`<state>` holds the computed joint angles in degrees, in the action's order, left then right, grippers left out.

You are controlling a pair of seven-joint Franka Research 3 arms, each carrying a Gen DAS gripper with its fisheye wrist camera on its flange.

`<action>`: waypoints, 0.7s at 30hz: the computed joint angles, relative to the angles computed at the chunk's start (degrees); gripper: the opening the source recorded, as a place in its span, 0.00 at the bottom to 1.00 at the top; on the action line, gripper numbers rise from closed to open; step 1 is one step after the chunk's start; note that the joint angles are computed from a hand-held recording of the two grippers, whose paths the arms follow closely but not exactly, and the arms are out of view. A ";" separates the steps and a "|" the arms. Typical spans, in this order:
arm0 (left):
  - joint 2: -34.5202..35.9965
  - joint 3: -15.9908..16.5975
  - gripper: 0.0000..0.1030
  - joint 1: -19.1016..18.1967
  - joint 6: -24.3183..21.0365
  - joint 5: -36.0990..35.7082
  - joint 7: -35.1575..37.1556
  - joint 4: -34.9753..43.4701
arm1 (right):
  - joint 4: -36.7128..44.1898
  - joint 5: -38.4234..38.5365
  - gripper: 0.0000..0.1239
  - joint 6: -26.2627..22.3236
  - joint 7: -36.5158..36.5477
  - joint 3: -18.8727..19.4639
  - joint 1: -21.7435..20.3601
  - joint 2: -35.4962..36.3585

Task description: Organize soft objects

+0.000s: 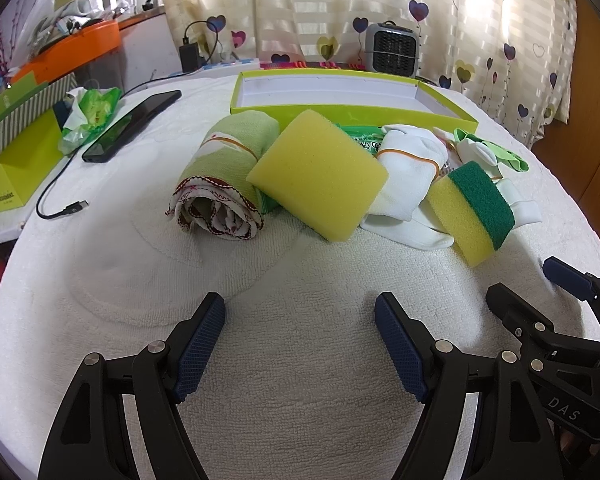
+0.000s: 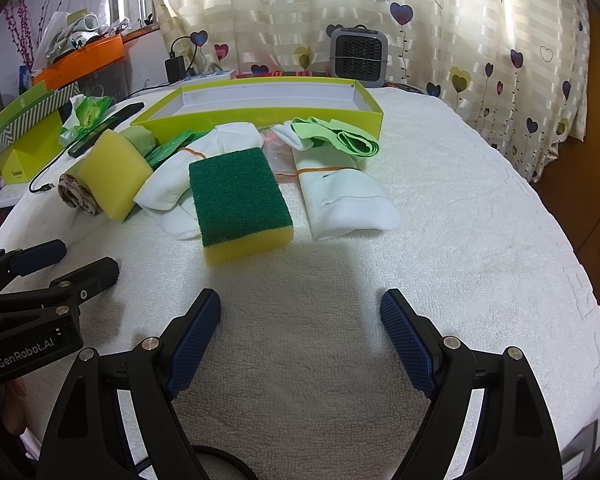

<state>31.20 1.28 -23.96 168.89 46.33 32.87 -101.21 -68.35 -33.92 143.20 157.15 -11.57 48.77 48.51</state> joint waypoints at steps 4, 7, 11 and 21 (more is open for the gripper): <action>-0.01 0.10 0.75 -0.10 0.06 0.03 -0.05 -0.06 | 0.08 0.05 0.67 -0.04 -0.04 -0.01 0.01 0.04; -0.03 0.12 0.75 -0.13 0.02 0.01 -0.04 -0.07 | 0.22 0.12 0.67 -0.11 -0.15 0.01 -0.02 0.10; -0.14 0.10 0.75 -0.07 0.09 -0.03 0.05 -0.34 | 0.38 0.19 0.67 -0.11 -0.19 0.00 -0.05 0.24; -0.86 -5.44 0.74 5.18 1.40 -6.26 8.96 -2.00 | -0.71 2.69 0.67 2.03 -3.84 1.81 -1.94 -0.58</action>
<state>30.35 -4.15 -18.79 170.29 40.07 41.84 -103.21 -69.06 -31.24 145.23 153.31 -9.76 46.83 47.92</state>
